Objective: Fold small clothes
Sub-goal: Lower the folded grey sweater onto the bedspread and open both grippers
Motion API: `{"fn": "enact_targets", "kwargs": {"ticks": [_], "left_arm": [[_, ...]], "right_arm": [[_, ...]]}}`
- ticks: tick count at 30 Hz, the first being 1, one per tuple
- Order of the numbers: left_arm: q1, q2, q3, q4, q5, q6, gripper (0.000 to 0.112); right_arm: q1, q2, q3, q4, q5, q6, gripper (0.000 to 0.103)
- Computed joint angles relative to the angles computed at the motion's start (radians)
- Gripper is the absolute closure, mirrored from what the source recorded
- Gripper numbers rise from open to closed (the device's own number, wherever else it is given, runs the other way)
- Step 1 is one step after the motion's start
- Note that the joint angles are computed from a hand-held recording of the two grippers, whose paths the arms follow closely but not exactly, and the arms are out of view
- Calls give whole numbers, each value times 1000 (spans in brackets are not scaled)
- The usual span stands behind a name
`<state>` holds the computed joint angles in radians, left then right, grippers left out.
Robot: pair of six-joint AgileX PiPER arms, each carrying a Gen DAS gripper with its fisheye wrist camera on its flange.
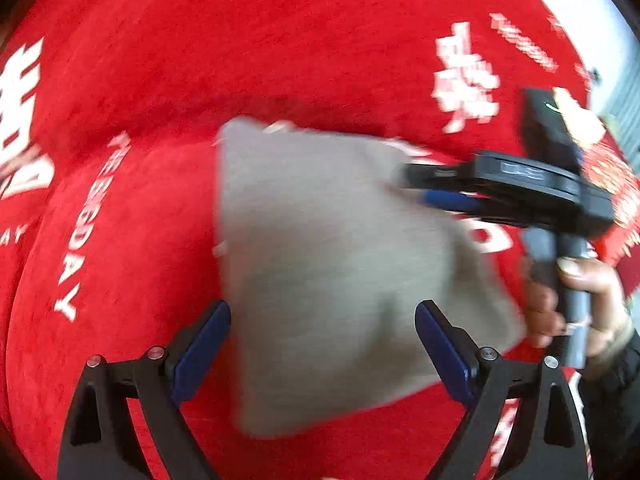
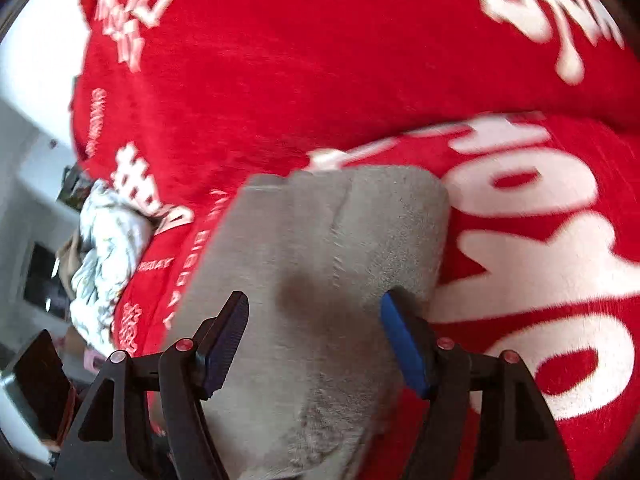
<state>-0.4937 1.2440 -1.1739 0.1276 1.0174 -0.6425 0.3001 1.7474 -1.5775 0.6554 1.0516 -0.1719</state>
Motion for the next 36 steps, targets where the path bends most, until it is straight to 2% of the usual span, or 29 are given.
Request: {"fn": "enact_targets", "kwargs": {"ticks": [2, 5, 9, 11, 13, 15, 17, 19, 20, 22, 24, 26, 27, 30, 32, 35, 36], "left_arm": [[92, 11, 48, -109, 0, 76, 18], [208, -62, 121, -275, -43, 160, 18], [193, -148, 119, -185, -22, 115, 18], [252, -165, 137, -248, -33, 179, 18], [258, -166, 149, -255, -29, 197, 18], [244, -184, 176, -249, -34, 207, 18], [227, -203, 208, -218, -38, 182, 18], [212, -198, 227, -173, -24, 141, 18], [245, -198, 245, -207, -23, 176, 18], [277, -230, 267, -255, -24, 205, 18], [224, -283, 275, -208, -21, 167, 18], [98, -311, 273, -87, -3, 73, 18], [16, -303, 268, 1, 17, -4, 18], [-85, -233, 250, 153, 73, -141, 18], [-71, -204, 257, 198, 63, -177, 18], [53, -241, 286, 98, -24, -124, 18], [66, -247, 291, 91, -32, -125, 18]], "right_arm": [[-10, -23, 33, 6, -22, 0, 31], [11, -75, 49, -50, -37, 57, 31], [40, -237, 139, 4, -37, -12, 30], [62, -305, 203, 50, -39, -53, 29], [81, -359, 283, 89, -48, -79, 29], [107, -385, 354, 88, -70, -86, 29], [127, -405, 423, -1, -126, -26, 29], [93, -427, 490, 45, -158, -54, 35], [65, -439, 514, 98, -158, -85, 36], [54, -453, 519, 101, -154, -72, 36], [83, -467, 506, 37, -161, -18, 35], [118, -472, 491, -29, -166, 29, 34], [131, -469, 488, -48, -174, 43, 34], [136, -456, 488, -43, -193, 55, 34], [135, -457, 494, -35, -201, 59, 34], [140, -464, 502, -48, -210, 65, 34], [148, -465, 502, -62, -215, 72, 34]]}}
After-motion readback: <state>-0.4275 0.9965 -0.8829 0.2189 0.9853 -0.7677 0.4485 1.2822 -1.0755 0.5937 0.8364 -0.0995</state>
